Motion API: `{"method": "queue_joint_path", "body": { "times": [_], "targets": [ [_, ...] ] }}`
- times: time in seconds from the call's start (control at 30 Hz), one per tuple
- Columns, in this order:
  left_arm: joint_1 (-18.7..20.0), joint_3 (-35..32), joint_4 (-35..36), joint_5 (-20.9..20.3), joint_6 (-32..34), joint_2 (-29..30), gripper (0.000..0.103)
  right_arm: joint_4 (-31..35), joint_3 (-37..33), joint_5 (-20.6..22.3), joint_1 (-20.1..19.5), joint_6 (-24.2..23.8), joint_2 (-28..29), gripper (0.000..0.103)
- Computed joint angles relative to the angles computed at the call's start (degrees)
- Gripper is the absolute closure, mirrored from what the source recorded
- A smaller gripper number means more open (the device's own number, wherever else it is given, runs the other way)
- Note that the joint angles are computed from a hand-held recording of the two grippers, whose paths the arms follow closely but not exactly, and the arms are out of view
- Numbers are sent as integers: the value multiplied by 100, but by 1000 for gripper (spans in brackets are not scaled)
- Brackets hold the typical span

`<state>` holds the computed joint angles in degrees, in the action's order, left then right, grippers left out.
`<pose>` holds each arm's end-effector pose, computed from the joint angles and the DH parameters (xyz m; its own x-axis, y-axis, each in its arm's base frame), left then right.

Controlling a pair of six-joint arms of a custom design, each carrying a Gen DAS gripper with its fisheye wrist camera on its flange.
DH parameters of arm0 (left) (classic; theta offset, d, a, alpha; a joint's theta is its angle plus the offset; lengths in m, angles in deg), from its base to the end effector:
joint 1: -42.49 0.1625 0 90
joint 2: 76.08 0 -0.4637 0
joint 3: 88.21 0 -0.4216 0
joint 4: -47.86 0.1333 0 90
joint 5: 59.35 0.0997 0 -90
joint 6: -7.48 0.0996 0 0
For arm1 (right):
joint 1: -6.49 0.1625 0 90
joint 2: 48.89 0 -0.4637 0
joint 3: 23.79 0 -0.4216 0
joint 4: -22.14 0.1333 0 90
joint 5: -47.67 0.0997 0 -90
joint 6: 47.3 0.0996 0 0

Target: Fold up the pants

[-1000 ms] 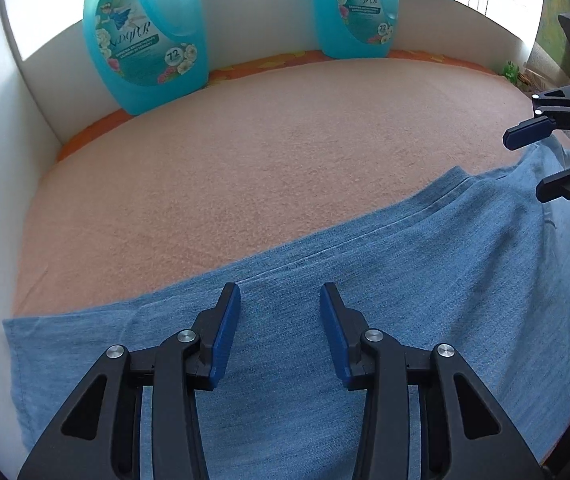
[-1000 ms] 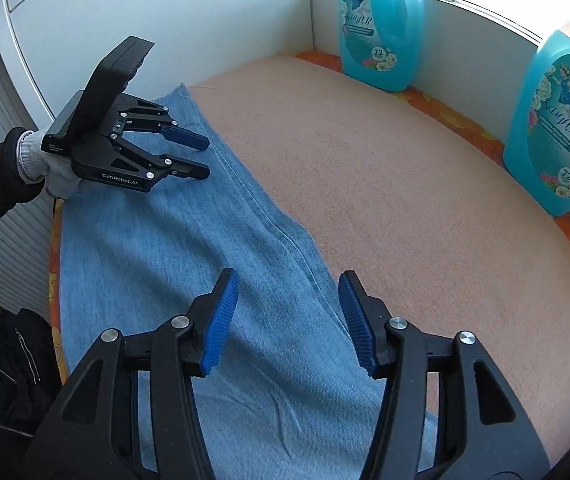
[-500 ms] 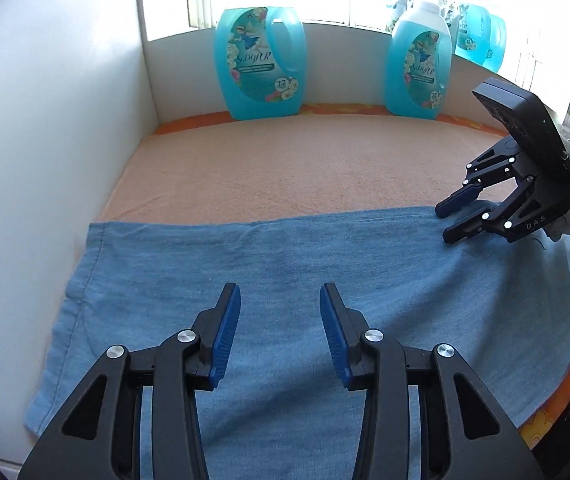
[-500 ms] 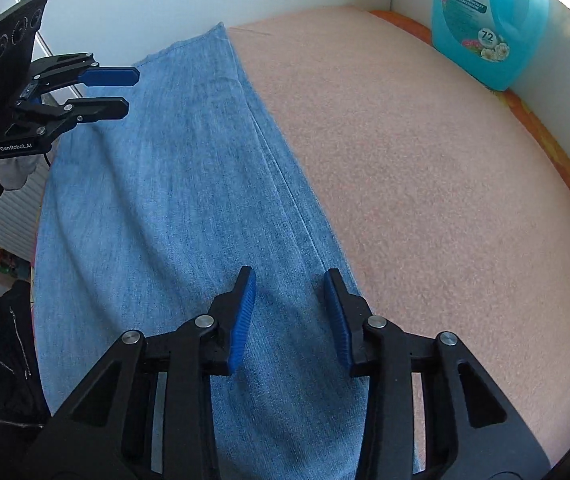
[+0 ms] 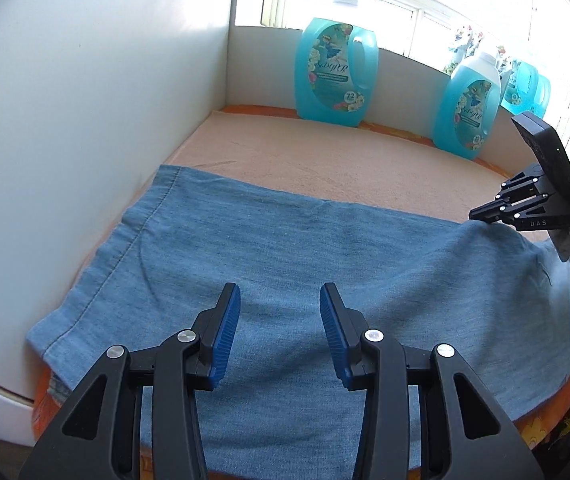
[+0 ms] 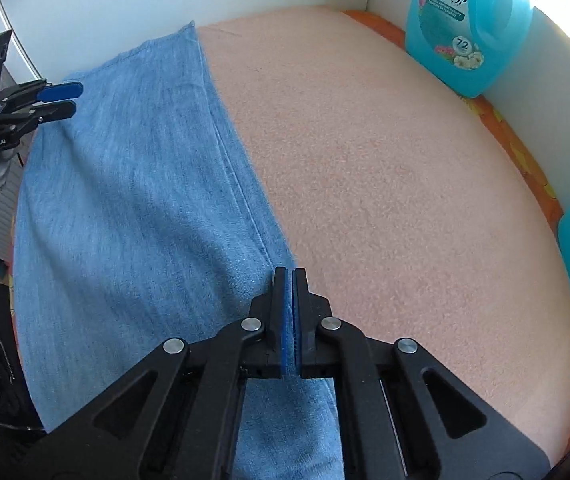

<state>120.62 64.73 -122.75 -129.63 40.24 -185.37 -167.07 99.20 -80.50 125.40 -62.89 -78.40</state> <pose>0.1041 -0.3161 0.2942 -0.7209 0.4190 -0.5521 0.6593 0.6603 -0.3597 0.2973 -0.3899 -0.0979 -0.5623 -0.5481 0.6191 -0.6563 0.7513 0.0691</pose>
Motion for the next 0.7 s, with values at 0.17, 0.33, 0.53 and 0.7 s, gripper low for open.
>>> {"method": "queue_joint_path", "body": {
  "times": [0.17, 0.33, 0.53, 0.7],
  "targets": [
    [153, 94, -91, -47, -130, -376, 63, 66, -389, 842, -81, -1, 104, 72],
    [326, 183, 5, -16, -119, -783, 63, 464, -1039, 673, -13, -189, 626, 61],
    [656, 194, 48, -136, -131, -1075, 63, 233, -1255, 334, 141, -396, 935, 96],
    [873, 227, -434, -96, -281, -1030, 63, 271, -1594, -449, 331, -620, 1185, 101]
  ]
}}
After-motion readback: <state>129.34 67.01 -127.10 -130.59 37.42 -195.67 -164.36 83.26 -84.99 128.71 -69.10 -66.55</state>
